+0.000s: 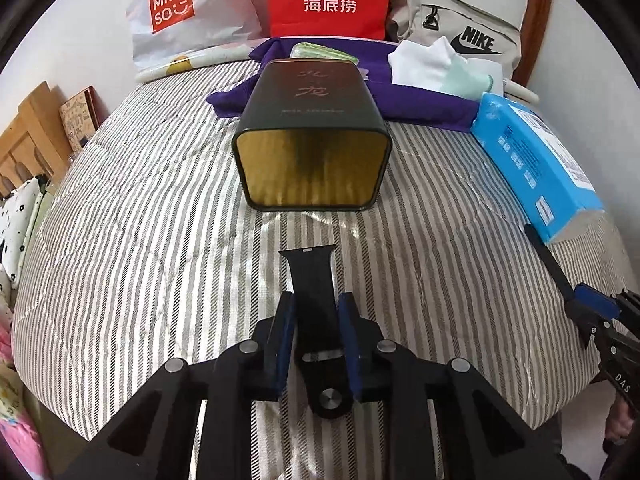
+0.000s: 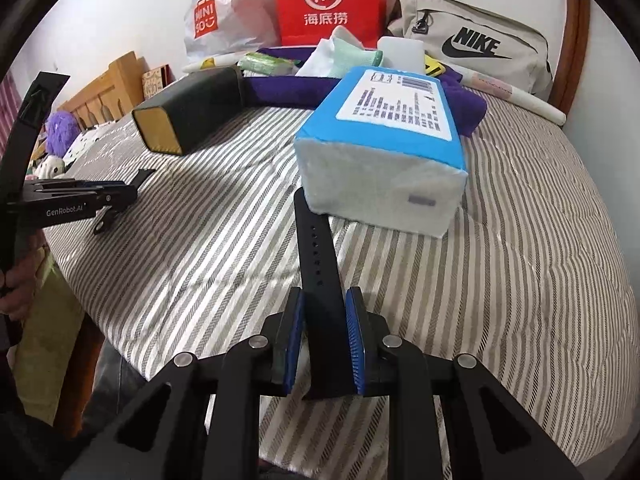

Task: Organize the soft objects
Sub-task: 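Lift both watch strap pieces above the mattress with both grippers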

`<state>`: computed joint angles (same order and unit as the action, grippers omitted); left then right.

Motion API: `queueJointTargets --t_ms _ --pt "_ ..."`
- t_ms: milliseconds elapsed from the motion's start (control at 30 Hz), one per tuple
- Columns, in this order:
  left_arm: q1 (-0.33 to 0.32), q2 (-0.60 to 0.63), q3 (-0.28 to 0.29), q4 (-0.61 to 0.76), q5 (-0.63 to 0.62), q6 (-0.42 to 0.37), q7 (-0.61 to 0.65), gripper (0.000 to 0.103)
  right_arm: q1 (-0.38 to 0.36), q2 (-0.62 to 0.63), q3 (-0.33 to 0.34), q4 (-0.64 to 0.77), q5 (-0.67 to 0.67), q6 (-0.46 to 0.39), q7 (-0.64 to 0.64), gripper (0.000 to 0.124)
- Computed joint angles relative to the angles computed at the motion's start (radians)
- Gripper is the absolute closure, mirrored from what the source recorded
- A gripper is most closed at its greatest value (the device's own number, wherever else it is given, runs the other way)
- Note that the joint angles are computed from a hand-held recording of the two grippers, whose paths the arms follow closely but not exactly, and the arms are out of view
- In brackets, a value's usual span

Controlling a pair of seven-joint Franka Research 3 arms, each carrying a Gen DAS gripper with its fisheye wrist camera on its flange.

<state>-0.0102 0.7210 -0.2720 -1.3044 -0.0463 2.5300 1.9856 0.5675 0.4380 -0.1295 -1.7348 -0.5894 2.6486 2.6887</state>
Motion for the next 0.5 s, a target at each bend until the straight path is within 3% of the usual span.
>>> queueJointTargets --t_ms 200,333,433,500 --pt "0.002 0.031 -0.008 0.05 -0.016 -0.03 0.002 0.074 -0.002 0.018 -0.015 0.006 -0.006 0.057 0.018 0.096" --pt "-0.013 0.024 0.007 0.032 0.007 0.005 -0.005 0.077 0.007 0.034 -0.034 0.022 -0.011 0.075 0.019 0.103" --pt "0.002 0.031 -0.007 0.05 -0.016 -0.025 -0.015 0.076 -0.017 0.018 -0.014 -0.01 0.044 0.124 -0.013 0.102" --pt "0.014 0.041 -0.024 0.066 -0.038 -0.045 0.001 0.071 -0.008 0.017 -0.025 -0.015 0.061 0.136 -0.009 0.101"
